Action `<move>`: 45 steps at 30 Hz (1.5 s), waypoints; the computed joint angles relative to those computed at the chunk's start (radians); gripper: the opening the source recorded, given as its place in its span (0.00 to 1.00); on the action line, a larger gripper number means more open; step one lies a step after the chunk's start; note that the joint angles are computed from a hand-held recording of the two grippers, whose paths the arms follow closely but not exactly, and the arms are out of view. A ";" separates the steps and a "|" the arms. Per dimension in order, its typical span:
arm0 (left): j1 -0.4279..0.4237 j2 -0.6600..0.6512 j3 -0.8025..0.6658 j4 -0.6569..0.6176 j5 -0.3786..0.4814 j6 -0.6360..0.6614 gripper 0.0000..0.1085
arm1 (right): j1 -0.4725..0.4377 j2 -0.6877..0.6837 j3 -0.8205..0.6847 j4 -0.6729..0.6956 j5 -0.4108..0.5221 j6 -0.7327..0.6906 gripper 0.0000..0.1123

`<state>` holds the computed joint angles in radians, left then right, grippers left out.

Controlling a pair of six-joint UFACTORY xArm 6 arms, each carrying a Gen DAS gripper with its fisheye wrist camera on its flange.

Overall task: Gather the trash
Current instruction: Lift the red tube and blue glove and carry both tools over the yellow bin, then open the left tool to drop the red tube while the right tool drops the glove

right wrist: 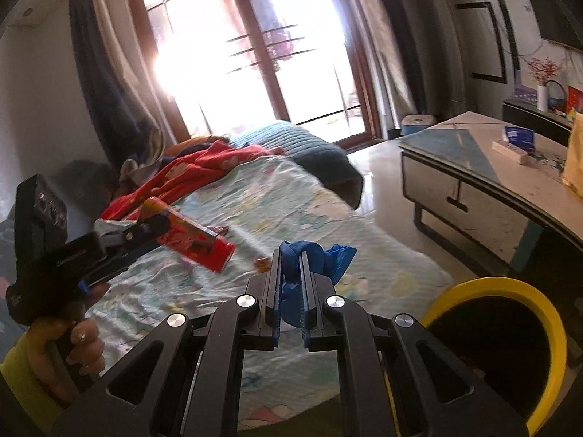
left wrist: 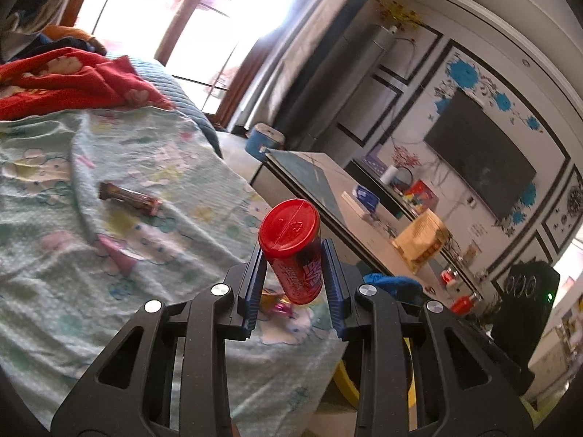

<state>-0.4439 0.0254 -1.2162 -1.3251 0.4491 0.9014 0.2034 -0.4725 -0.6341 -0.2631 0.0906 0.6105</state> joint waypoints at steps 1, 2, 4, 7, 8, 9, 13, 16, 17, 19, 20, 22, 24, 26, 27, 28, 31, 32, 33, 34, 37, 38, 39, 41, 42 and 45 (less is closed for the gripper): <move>-0.006 0.001 0.000 0.001 0.002 0.003 0.22 | -0.011 -0.011 0.008 0.000 0.001 0.001 0.07; -0.012 0.000 0.001 0.001 0.002 0.006 0.22 | -0.021 -0.019 0.015 0.004 0.004 -0.002 0.07; -0.027 0.002 0.002 0.005 0.006 0.012 0.22 | -0.043 -0.038 0.030 -0.006 0.010 0.005 0.07; -0.045 0.002 0.008 0.008 0.008 0.029 0.22 | -0.073 -0.066 0.052 -0.010 0.023 0.013 0.07; -0.055 0.006 0.004 0.016 0.012 0.028 0.22 | -0.083 -0.076 0.060 -0.015 0.027 0.015 0.07; -0.060 0.008 0.002 0.020 0.016 0.028 0.22 | -0.089 -0.084 0.066 -0.015 0.029 0.016 0.07; -0.094 0.020 -0.007 0.039 0.026 0.035 0.22 | -0.126 -0.129 0.104 0.005 0.047 -0.003 0.07; -0.119 0.028 -0.014 0.054 0.037 0.037 0.22 | -0.150 -0.163 0.130 0.028 0.063 -0.022 0.07; -0.126 0.031 -0.016 0.058 0.038 0.037 0.22 | -0.159 -0.176 0.140 0.041 0.070 -0.035 0.07; -0.143 0.037 -0.020 0.071 0.044 0.035 0.22 | -0.176 -0.200 0.158 0.064 0.081 -0.055 0.07; -0.150 0.038 -0.020 0.076 0.043 0.035 0.22 | -0.180 -0.209 0.165 0.090 0.087 -0.080 0.07; -0.167 0.042 -0.020 0.087 0.045 0.036 0.22 | -0.193 -0.235 0.183 0.117 0.103 -0.111 0.07; -0.183 0.045 -0.021 0.099 0.045 0.030 0.22 | -0.206 -0.255 0.198 0.168 0.117 -0.158 0.07; -0.200 0.049 -0.021 0.113 0.042 0.025 0.22 | -0.218 -0.272 0.210 0.181 0.133 -0.172 0.07; -0.204 0.055 -0.025 0.121 0.046 0.021 0.22 | -0.226 -0.282 0.218 0.214 0.143 -0.203 0.07; -0.212 0.060 -0.027 0.130 0.049 0.018 0.22 | -0.230 -0.286 0.221 0.239 0.152 -0.225 0.07; -0.226 0.072 -0.032 0.148 0.059 0.010 0.22 | -0.256 -0.307 0.237 0.298 0.181 -0.280 0.07; -0.234 0.076 -0.031 0.156 0.060 0.009 0.22 | -0.265 -0.313 0.242 0.311 0.189 -0.288 0.07; -0.239 0.079 -0.031 0.161 0.062 0.009 0.22 | -0.273 -0.318 0.245 0.322 0.201 -0.298 0.07; -0.246 0.085 -0.033 0.167 0.067 0.009 0.22 | -0.280 -0.320 0.246 0.327 0.209 -0.301 0.07; -0.265 0.100 -0.036 0.185 0.075 0.001 0.22 | -0.305 -0.326 0.251 0.368 0.232 -0.333 0.07; -0.269 0.107 -0.040 0.191 0.081 -0.003 0.22 | -0.312 -0.327 0.252 0.375 0.238 -0.339 0.07; -0.273 0.115 -0.045 0.197 0.087 -0.008 0.22 | -0.318 -0.329 0.254 0.388 0.244 -0.348 0.07; -0.282 0.126 -0.051 0.212 0.095 -0.019 0.22 | -0.325 -0.327 0.252 0.412 0.252 -0.365 0.08; -0.287 0.132 -0.053 0.218 0.098 -0.023 0.22 | -0.330 -0.328 0.254 0.420 0.257 -0.370 0.08; -0.296 0.157 -0.072 0.236 0.112 -0.034 0.22 | -0.340 -0.324 0.251 0.446 0.268 -0.390 0.08</move>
<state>-0.7403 0.1819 -1.2880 -1.0889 0.5607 0.8673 -0.1370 -0.7966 -0.3829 0.1834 0.3587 0.2200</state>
